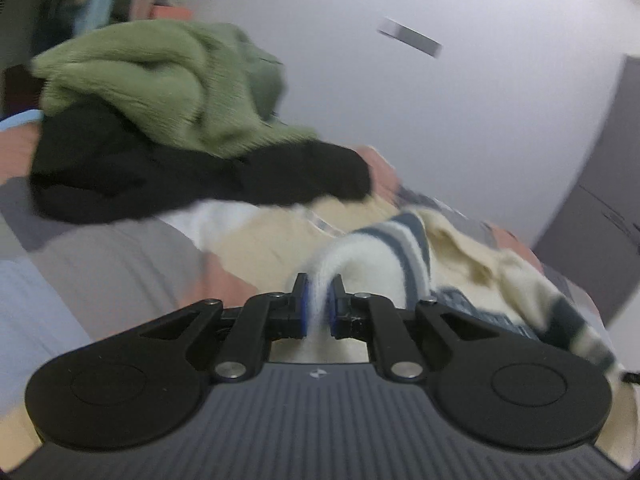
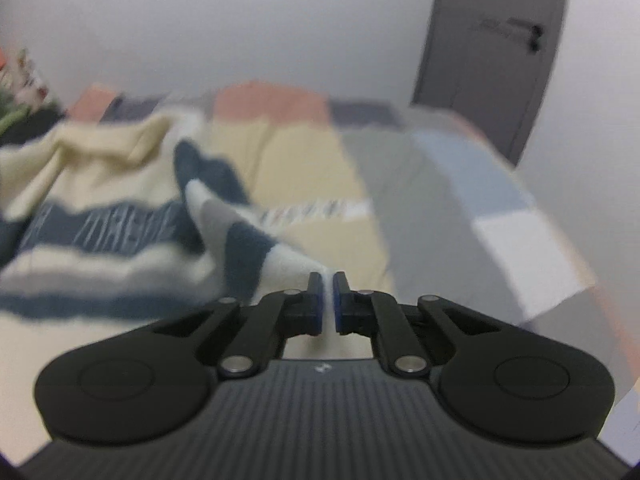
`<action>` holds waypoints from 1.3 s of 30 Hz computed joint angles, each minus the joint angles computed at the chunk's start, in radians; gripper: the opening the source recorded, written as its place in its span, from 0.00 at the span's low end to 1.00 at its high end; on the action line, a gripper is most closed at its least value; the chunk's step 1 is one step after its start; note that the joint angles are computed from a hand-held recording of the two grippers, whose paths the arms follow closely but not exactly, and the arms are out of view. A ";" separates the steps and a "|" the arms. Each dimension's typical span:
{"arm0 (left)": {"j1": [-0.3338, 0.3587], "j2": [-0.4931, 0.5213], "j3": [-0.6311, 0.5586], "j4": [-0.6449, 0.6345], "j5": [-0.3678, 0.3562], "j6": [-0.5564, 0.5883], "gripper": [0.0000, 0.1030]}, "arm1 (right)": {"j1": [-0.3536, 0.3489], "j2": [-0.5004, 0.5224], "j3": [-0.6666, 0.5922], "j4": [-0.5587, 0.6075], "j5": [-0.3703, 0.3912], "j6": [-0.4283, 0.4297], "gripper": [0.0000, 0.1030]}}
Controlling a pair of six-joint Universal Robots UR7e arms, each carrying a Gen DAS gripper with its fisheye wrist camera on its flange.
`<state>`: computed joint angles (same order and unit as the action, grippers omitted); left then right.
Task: Fold large clothes
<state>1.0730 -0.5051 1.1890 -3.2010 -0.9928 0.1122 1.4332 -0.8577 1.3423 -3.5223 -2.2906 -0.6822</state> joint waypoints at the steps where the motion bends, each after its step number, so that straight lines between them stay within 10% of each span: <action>1: 0.005 0.012 -0.029 0.008 0.023 0.009 0.11 | -0.004 0.009 -0.016 -0.030 0.005 -0.012 0.07; 9: 0.066 0.136 -0.263 0.162 0.198 0.020 0.11 | -0.057 0.110 -0.194 -0.149 -0.012 -0.068 0.07; 24: 0.116 0.184 -0.364 0.264 0.184 -0.082 0.14 | -0.125 0.169 -0.309 0.069 -0.077 0.108 0.10; 28: 0.091 0.167 -0.318 0.186 0.225 -0.049 0.51 | -0.117 0.115 -0.221 0.046 -0.047 0.154 0.13; 32: 0.059 0.132 -0.233 0.076 0.234 0.007 0.52 | -0.106 0.042 -0.098 0.002 0.020 0.184 0.62; 39: -0.024 0.035 0.011 -0.100 0.173 0.062 0.53 | -0.067 -0.087 0.116 -0.031 0.150 0.271 0.62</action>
<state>1.0489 -0.4701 1.2001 -3.3007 -0.8197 0.1742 1.3659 -0.9446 1.4579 -3.5530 -2.1408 -0.4107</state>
